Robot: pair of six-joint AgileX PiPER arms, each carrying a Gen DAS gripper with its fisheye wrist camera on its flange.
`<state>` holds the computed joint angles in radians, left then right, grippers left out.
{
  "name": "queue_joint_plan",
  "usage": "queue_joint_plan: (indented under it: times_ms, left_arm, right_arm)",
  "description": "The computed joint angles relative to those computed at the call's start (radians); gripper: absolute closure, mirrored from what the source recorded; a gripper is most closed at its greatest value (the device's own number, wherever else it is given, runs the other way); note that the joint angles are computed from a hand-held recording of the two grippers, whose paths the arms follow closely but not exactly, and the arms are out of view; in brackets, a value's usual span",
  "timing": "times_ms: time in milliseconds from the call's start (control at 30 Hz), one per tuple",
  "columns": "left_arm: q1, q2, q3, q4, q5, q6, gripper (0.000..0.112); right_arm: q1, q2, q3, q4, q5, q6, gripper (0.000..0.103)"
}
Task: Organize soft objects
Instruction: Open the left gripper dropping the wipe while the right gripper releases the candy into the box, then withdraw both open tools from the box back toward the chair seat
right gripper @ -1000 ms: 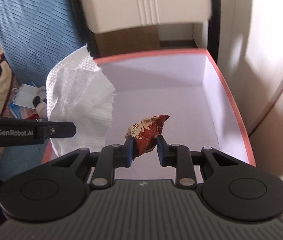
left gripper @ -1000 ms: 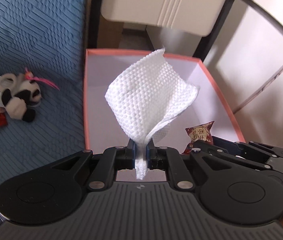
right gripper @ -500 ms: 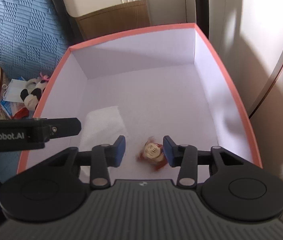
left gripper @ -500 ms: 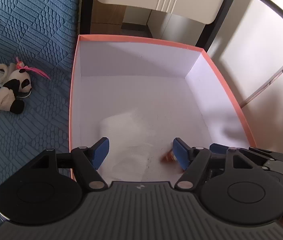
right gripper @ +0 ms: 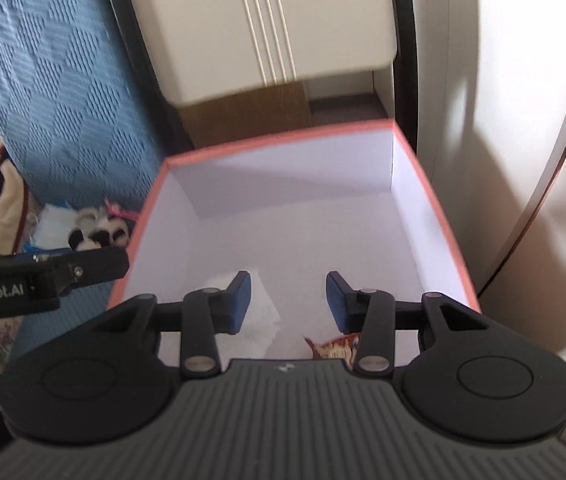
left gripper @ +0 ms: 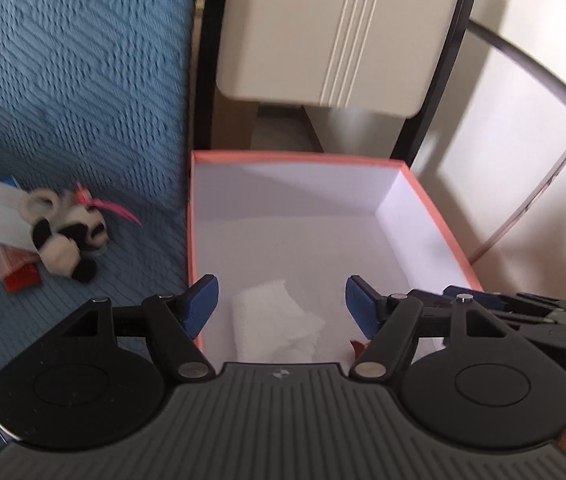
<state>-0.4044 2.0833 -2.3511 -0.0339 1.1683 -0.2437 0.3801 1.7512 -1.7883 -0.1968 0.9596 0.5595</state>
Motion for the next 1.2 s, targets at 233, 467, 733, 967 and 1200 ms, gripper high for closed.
queue_joint_plan:
  times_ms: [233,467,733,967,1200]
  left_arm:
    - [0.022,-0.115,0.085,0.006,-0.056,0.022,0.037]
    - [0.070,-0.284,0.277,-0.009,-0.145,0.061,0.037]
    - [0.161,-0.438,0.462,-0.053,-0.241,0.109,0.037]
    - [0.269,-0.549,0.625,-0.150,-0.320,0.211,0.037]
    - [0.361,-0.616,0.779,-0.273,-0.386,0.349,0.037]
  right_arm:
    - [0.061,-0.024,-0.070,-0.057,0.027,0.058,0.058]
    - [0.162,-0.022,-0.148,-0.148,0.075,0.110,0.058]
    - [0.307,-0.009,-0.217,-0.247,0.141,0.173,0.058]
    - [0.419,0.030,-0.246,-0.324,0.162,0.225,0.058]
    - [0.518,0.056,-0.203,-0.401,0.127,0.342,0.058]
